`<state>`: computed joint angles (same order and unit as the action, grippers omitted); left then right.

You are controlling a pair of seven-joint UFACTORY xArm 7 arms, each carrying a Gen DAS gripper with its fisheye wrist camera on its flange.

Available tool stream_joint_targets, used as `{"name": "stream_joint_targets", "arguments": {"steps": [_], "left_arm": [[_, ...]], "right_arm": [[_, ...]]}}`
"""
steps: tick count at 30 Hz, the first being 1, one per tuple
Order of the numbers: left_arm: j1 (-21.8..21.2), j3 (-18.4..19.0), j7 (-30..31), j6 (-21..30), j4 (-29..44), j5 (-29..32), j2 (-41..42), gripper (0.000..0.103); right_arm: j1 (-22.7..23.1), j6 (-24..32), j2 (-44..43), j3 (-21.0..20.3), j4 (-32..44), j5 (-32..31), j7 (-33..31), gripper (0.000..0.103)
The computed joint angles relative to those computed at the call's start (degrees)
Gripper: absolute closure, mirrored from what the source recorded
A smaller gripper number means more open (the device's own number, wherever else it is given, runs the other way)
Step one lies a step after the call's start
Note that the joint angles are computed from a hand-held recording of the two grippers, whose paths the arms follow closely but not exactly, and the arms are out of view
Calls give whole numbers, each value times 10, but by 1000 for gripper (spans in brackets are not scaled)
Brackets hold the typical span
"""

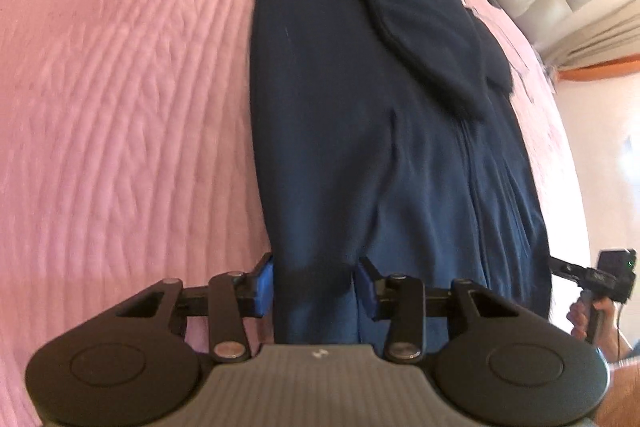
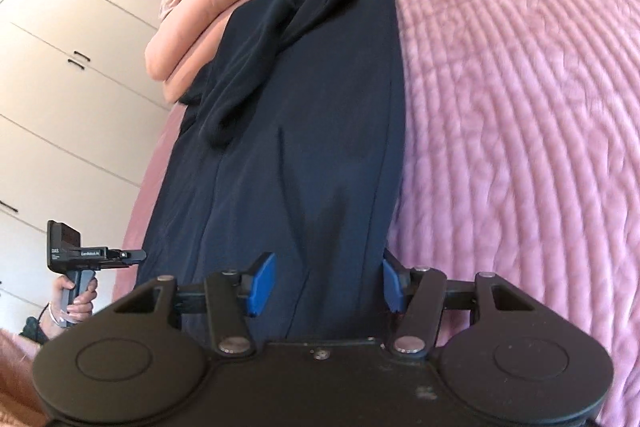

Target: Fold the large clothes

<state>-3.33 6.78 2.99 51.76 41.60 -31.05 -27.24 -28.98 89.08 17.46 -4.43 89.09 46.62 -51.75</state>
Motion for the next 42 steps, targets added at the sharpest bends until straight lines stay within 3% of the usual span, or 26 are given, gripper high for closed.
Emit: {"name": "stream_joint_targets", "arguments": {"steps": [5, 8, 11, 14, 15, 16, 18, 20, 25, 31, 36, 42], "left_arm": [[-9, 1, -5, 43, -46, -13, -61, 58], [-12, -4, -12, 46, -71, -9, -92, 58], [-17, -3, -28, 28, -86, -24, -99, 60], [-12, -26, -64, 10, -95, -4, -100, 93], [-9, -35, -87, 1, -98, 1, -107, 94], [-11, -44, -105, -11, -101, 7, -116, 94], [-15, -62, -124, -30, -104, 40, -144, 95], [-24, -60, -139, -39, -103, 54, -165, 95], [-29, -46, -180, -26, -85, 79, -178, 95], [-50, -25, -194, -82, -54, 51, -169, 95], [-57, -21, -185, -163, -5, 59, -123, 95], [-85, 5, -136, -266, 109, 45, 6, 95]], "right_arm": [[-5, 23, -29, -12, -33, -14, 11, 39], [-6, 41, -34, -19, -36, -17, 18, 40], [-5, 59, -42, -23, -48, -36, 10, 48], [-5, 51, -58, -31, -83, -14, 21, 48], [-21, 41, -66, -13, -95, -13, 24, 61], [-13, 8, -87, -15, -117, -22, 17, 95], [27, -73, -159, -37, -185, -42, -21, 94], [39, -87, -196, -51, -209, -31, -43, 94], [43, -61, -196, -86, -186, 22, -9, 96], [42, -14, -194, -90, -156, 88, 33, 96], [44, -7, -158, -82, -91, 165, 64, 96], [49, -54, -65, -28, 55, 248, 137, 95]]}}
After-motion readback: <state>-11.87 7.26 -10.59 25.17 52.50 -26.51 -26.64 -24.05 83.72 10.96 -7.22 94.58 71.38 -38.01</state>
